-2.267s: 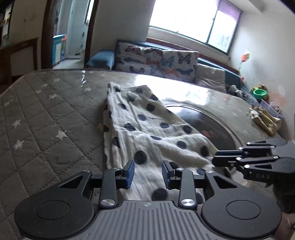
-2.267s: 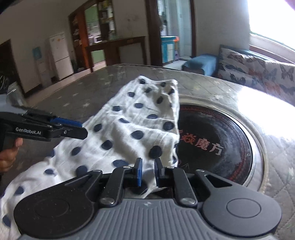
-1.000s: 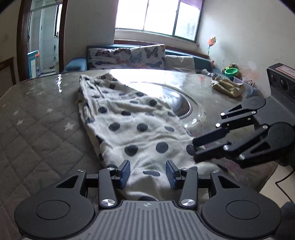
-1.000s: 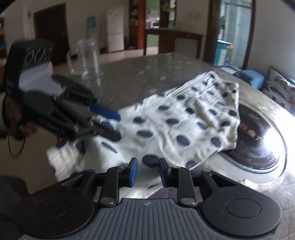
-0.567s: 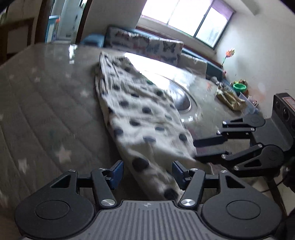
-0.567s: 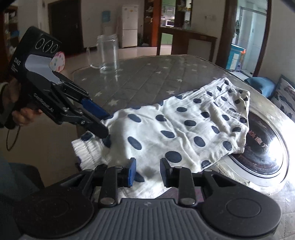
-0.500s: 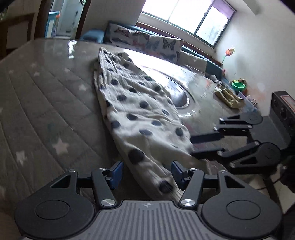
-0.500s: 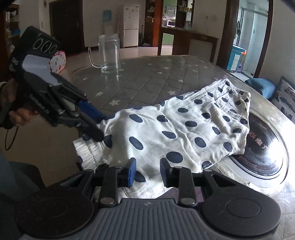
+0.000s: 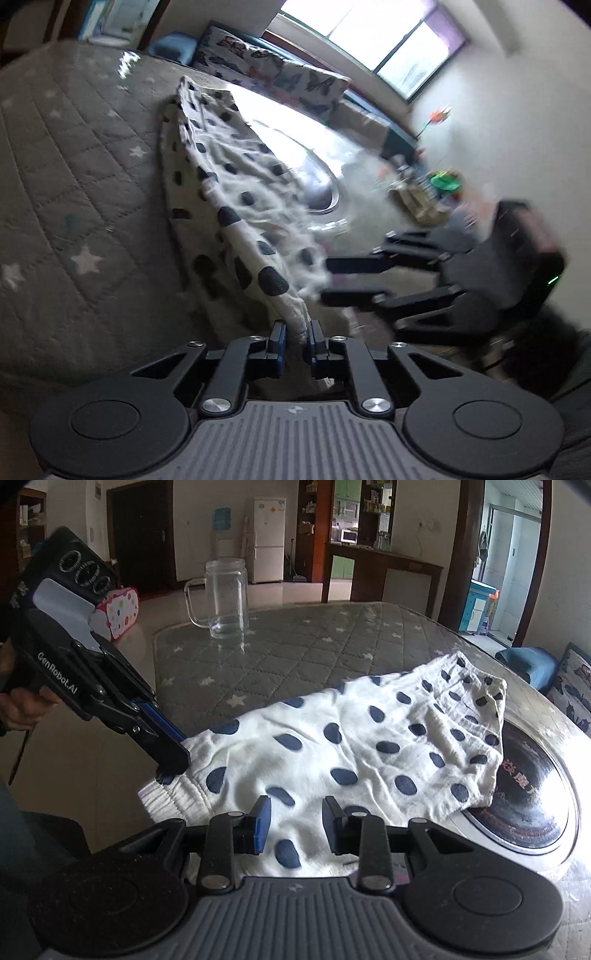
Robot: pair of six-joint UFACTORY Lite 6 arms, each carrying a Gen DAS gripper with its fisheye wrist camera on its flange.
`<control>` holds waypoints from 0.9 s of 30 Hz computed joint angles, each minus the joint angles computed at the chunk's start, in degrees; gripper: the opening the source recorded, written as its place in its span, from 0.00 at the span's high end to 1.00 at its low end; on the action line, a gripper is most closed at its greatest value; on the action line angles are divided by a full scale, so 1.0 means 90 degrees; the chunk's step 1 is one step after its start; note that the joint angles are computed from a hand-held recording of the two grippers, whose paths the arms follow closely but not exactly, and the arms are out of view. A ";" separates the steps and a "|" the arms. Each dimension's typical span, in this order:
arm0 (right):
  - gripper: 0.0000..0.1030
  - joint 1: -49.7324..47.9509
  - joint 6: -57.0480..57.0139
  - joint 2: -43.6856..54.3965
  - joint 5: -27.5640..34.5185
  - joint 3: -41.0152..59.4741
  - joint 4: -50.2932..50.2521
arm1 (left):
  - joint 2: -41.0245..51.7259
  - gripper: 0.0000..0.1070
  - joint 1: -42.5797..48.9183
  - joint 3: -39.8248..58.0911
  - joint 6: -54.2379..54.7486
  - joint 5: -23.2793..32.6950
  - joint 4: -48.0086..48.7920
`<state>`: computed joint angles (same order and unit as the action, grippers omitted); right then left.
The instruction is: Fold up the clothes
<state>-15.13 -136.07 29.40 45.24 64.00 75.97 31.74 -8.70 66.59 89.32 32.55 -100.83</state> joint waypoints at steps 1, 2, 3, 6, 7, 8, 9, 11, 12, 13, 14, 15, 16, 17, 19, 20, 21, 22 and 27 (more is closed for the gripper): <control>0.67 0.0005 -0.0001 0.0019 0.0046 0.0005 -0.0007 | 0.0030 0.88 0.0026 0.0017 -0.0055 -0.0026 0.0052; 0.67 0.0022 -0.0016 0.0043 0.0066 0.0006 -0.0005 | 0.0101 0.88 0.0019 0.0073 -0.0173 -0.0158 0.0176; 0.67 0.0073 -0.0057 0.0085 0.0019 -0.0004 0.0013 | 0.0184 0.87 0.0002 0.0140 -0.0318 -0.0318 0.0328; 0.67 0.0177 -0.0042 0.0196 -0.0105 -0.0014 -0.0091 | 0.0245 0.83 -0.0004 0.0234 -0.0499 -0.0433 0.0647; 0.67 0.0188 -0.0057 0.0184 -0.0120 -0.0051 -0.0133 | 0.0172 0.77 -0.0029 0.0205 -0.0417 -0.0531 0.0654; 0.67 0.0168 -0.0144 0.0132 -0.0100 -0.0115 -0.0110 | 0.0092 0.75 -0.0058 0.0171 -0.0315 -0.0642 0.0648; 0.67 0.0135 -0.0200 0.0073 -0.0048 -0.0160 -0.0118 | 0.0007 0.75 -0.0079 0.0133 -0.0150 -0.0743 0.0593; 0.67 0.0047 -0.0087 -0.0017 0.0100 -0.0157 -0.0214 | -0.0149 0.74 -0.0085 0.0092 0.0175 -0.0906 0.0460; 0.67 0.0010 -0.0006 -0.0046 0.0155 -0.0149 -0.0253 | -0.0219 0.74 -0.0062 0.0072 0.0377 -0.0935 0.0337; 0.67 -0.0015 0.0098 -0.0047 0.0200 -0.0129 -0.0320 | -0.0259 0.74 -0.0047 0.0072 0.0568 -0.0955 0.0170; 0.67 -0.0019 0.0250 0.0005 0.0226 -0.0086 -0.0440 | -0.0260 0.75 -0.0030 0.0129 0.0724 -0.0950 0.0019; 0.67 -0.0015 0.0364 0.0042 0.0233 -0.0068 -0.0536 | -0.0220 0.76 -0.0041 0.0214 0.0969 -0.0925 -0.0220; 0.67 0.0011 0.0374 0.0053 0.0182 -0.0106 -0.0564 | -0.0168 0.77 -0.0059 0.0307 0.1230 -0.0892 -0.0475; 0.67 0.0051 0.0322 0.0074 0.0096 -0.0161 -0.0541 | -0.0070 0.77 -0.0110 0.0437 0.1565 -0.0848 -0.0769; 0.67 0.0120 0.0236 0.0115 -0.0050 -0.0253 -0.0497 | 0.0301 0.77 -0.0311 0.0866 0.2219 -0.0919 -0.1336; 0.67 0.0123 0.0267 0.0118 -0.0045 -0.0255 -0.0501 | 0.0547 0.77 -0.0407 0.1141 0.2379 -0.0930 -0.1437; 0.67 0.0114 0.0341 0.0110 -0.0015 -0.0232 -0.0537 | 0.0809 0.77 -0.0482 0.1443 0.2284 -0.0953 -0.1297; 0.67 0.0101 0.0391 0.0094 0.0011 -0.0215 -0.0573 | 0.1074 0.77 -0.0550 0.1760 0.2104 -0.0983 -0.1077; 0.67 -0.0069 0.0637 0.0059 0.0250 0.0009 -0.0742 | 0.1899 0.77 -0.0672 0.2652 0.1182 -0.1162 0.0009</control>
